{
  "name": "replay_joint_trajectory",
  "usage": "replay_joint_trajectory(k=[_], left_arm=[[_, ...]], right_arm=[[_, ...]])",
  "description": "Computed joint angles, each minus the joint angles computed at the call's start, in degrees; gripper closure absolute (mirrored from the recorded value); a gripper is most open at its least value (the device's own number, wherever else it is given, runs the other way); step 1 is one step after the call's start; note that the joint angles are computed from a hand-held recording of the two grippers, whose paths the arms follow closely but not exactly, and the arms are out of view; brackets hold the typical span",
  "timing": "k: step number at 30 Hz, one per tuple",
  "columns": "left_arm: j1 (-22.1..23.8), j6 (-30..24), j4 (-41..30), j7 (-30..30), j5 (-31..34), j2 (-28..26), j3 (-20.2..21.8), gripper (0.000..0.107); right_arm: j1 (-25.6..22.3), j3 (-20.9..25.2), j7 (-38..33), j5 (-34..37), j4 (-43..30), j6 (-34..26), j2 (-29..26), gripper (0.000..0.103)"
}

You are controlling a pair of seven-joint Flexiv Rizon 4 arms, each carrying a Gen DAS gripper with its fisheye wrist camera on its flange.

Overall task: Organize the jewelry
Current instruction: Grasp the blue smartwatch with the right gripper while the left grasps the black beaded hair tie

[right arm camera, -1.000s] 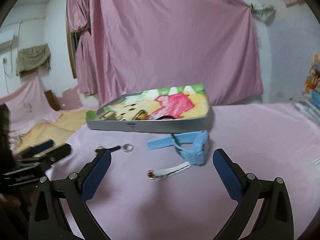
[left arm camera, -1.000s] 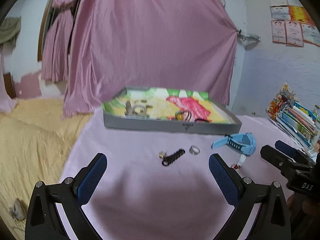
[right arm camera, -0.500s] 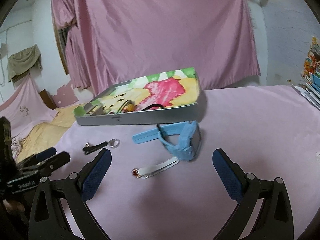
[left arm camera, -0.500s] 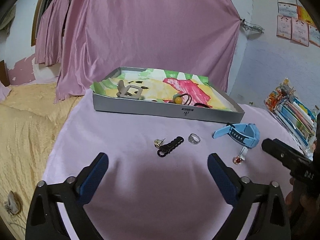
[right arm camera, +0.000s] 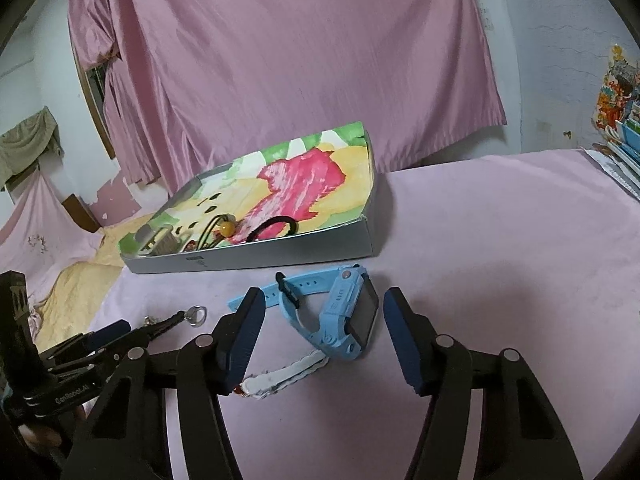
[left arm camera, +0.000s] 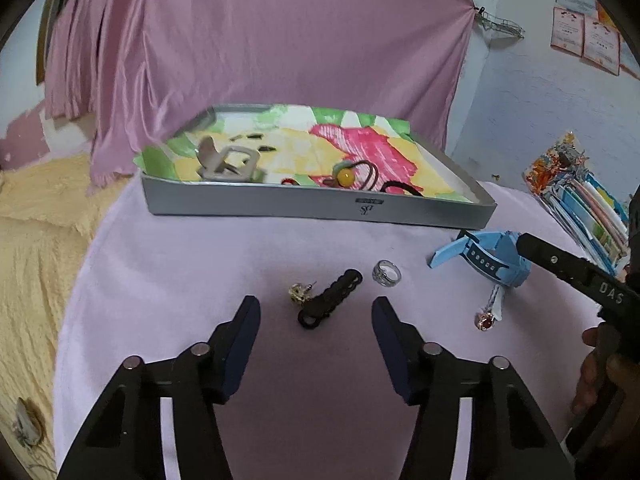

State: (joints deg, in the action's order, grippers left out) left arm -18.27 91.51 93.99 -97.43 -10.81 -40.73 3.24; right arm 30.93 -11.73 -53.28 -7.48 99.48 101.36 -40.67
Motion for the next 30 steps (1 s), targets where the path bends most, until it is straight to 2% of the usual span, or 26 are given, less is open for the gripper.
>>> replay_joint_trajectory(k=[3, 6, 9, 12, 13, 18, 21, 24, 26, 30], left_arm=[[2.1, -1.3, -0.3, 0.8, -0.6, -0.1, -2.8, 0.057], [4.6, -1.3, -0.2, 2.5, -1.0, -0.3, -6.3, 0.058], [5.7, -1.6, -0.5, 4.3, -1.2, -0.5, -8.3, 0.069], [7.2, -1.7, -0.5, 6.6, -1.4, -0.8, -10.8, 0.072], [7.6, -1.5, -0.4, 7.3, -1.5, -0.8, -11.5, 0.074], [9.2, -2.2, -0.7, 10.8, -2.4, -1.1, -14.3, 0.077], [6.4, -4.3, -2.6, 10.5, -2.7, -1.5, -10.7, 0.080], [1.3, -7.5, -5.5, 7.6, -1.3, -2.1, -3.4, 0.087], [0.1, -8.4, -6.1, 6.0, -0.3, -2.2, -1.6, 0.092], [0.1, -9.0, -6.5, 4.5, 1.2, -2.1, -1.1, 0.092]], right_arm=[[-0.2, 0.4, -0.1, -0.8, -0.4, -1.6, 0.2, 0.047], [-0.6, 0.7, 0.2, -2.9, -2.2, -6.0, 0.0, 0.047], [-4.4, 5.1, 0.2, -5.0, -4.3, -9.5, -0.4, 0.047], [-7.9, 10.1, -2.6, -4.7, -6.2, -10.9, -1.2, 0.046], [-8.2, 10.1, -1.0, -6.7, -6.0, -10.3, -1.3, 0.046], [-9.0, 11.3, -1.6, -7.9, -6.9, -10.9, -1.8, 0.046], [-9.1, 11.4, -1.9, -8.4, -7.9, -11.7, -2.3, 0.046], [-9.0, 11.2, -1.8, -8.6, -8.2, -12.1, -2.4, 0.047], [-8.8, 10.9, -1.7, -8.8, -8.3, -12.4, -2.5, 0.047], [-8.0, 9.6, -0.9, -9.2, -7.9, -12.5, -2.2, 0.054]])
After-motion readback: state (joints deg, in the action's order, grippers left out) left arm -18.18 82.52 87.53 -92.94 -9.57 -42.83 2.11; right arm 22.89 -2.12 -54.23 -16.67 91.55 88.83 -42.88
